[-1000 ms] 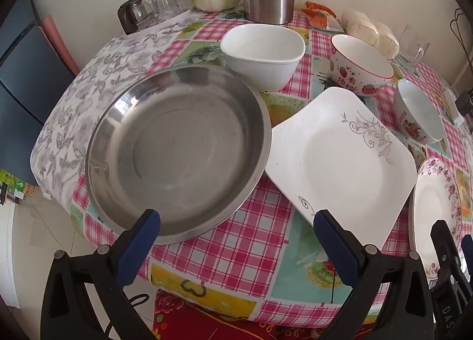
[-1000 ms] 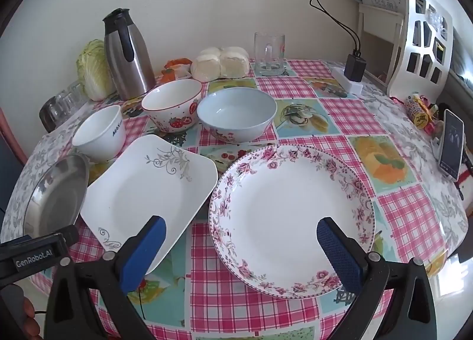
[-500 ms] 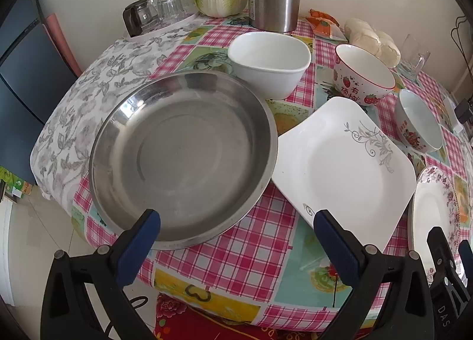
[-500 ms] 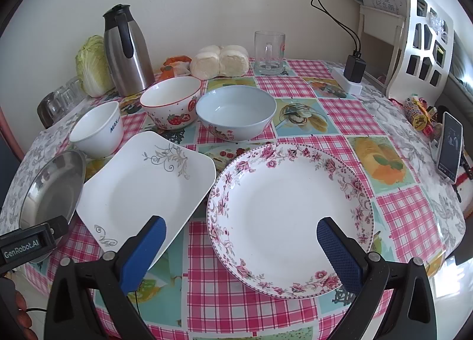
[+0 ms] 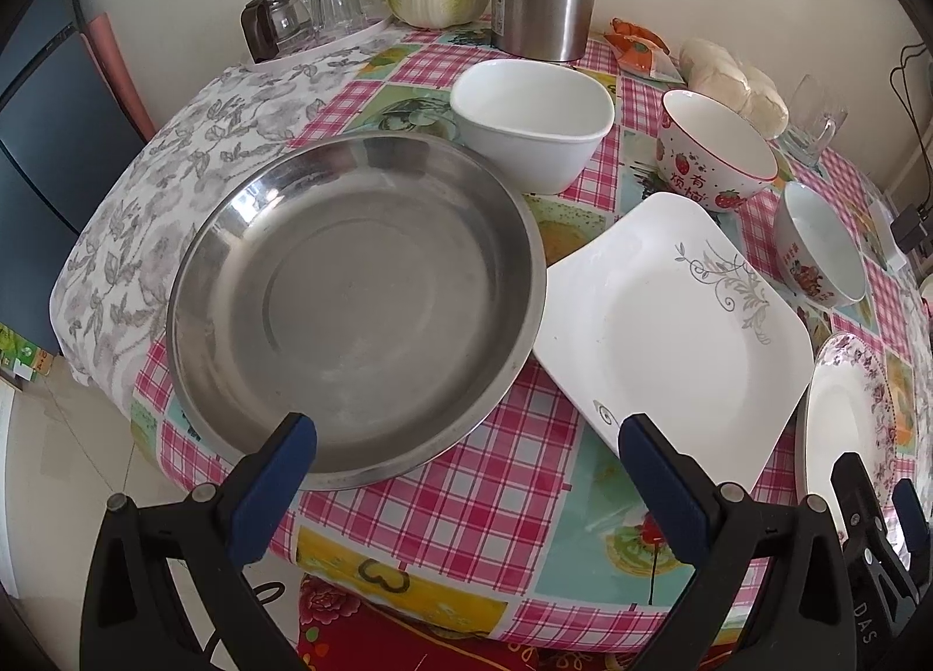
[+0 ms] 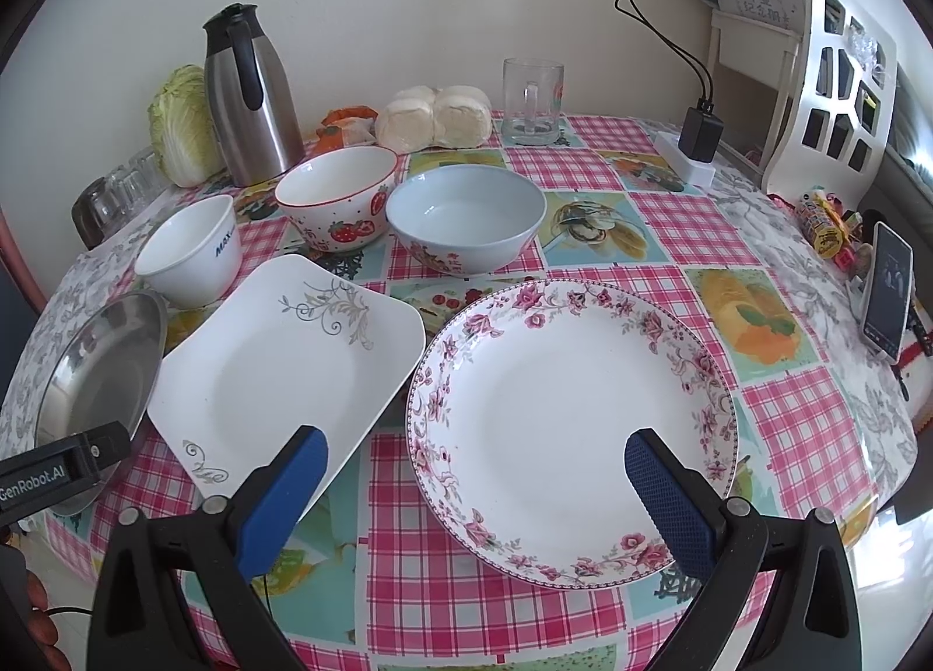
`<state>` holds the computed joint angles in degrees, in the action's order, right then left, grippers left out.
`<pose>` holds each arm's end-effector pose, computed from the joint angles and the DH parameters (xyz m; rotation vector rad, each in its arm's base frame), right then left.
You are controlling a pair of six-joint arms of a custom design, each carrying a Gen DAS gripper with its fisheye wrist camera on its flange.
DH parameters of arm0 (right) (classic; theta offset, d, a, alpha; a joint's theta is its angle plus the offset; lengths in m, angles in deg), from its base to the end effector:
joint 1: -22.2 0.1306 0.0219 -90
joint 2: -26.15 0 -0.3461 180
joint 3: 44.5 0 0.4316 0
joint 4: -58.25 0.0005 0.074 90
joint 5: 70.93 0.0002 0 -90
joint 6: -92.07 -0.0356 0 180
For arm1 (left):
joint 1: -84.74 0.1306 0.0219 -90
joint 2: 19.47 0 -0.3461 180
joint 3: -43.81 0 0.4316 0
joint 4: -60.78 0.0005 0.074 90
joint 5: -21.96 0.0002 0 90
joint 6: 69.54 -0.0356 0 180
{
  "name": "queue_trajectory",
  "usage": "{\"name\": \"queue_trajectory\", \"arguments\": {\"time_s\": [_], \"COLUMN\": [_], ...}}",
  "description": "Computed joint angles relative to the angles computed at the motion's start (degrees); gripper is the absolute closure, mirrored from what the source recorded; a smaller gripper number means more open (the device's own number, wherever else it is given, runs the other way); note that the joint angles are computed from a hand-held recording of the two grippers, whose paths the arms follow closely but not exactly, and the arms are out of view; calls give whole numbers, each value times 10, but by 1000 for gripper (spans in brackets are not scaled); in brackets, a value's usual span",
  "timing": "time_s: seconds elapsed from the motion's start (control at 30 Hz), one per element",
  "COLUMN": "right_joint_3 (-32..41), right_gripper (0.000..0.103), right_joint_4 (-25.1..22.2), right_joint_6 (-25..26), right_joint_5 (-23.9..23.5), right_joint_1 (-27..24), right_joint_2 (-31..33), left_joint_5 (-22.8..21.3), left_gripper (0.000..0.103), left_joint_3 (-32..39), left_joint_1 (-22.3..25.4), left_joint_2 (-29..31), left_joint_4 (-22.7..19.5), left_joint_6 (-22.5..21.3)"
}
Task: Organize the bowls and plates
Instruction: 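Move the left gripper toward the rim of the stainless steel plate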
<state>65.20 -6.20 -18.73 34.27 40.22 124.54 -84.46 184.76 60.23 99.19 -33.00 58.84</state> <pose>0.5360 0.1640 0.4708 0.1684 2.4475 -0.0370 0.5694 -0.2491 0.4954 -0.3915 2.6895 0.1035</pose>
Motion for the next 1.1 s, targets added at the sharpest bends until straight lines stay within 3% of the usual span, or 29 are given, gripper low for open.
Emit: {"name": "queue_trajectory", "arguments": {"time_s": [1.1], "right_joint_3": [-1], "right_gripper": [0], "right_joint_4": [-7], "right_joint_6": [0], "right_joint_5": [4], "right_joint_1": [0], "right_joint_2": [2], "left_joint_5": [6], "left_gripper": [0], "left_joint_3": [-12], "left_joint_1": [3], "left_joint_2": [-8], "left_joint_4": [5], "left_joint_6": [3]}}
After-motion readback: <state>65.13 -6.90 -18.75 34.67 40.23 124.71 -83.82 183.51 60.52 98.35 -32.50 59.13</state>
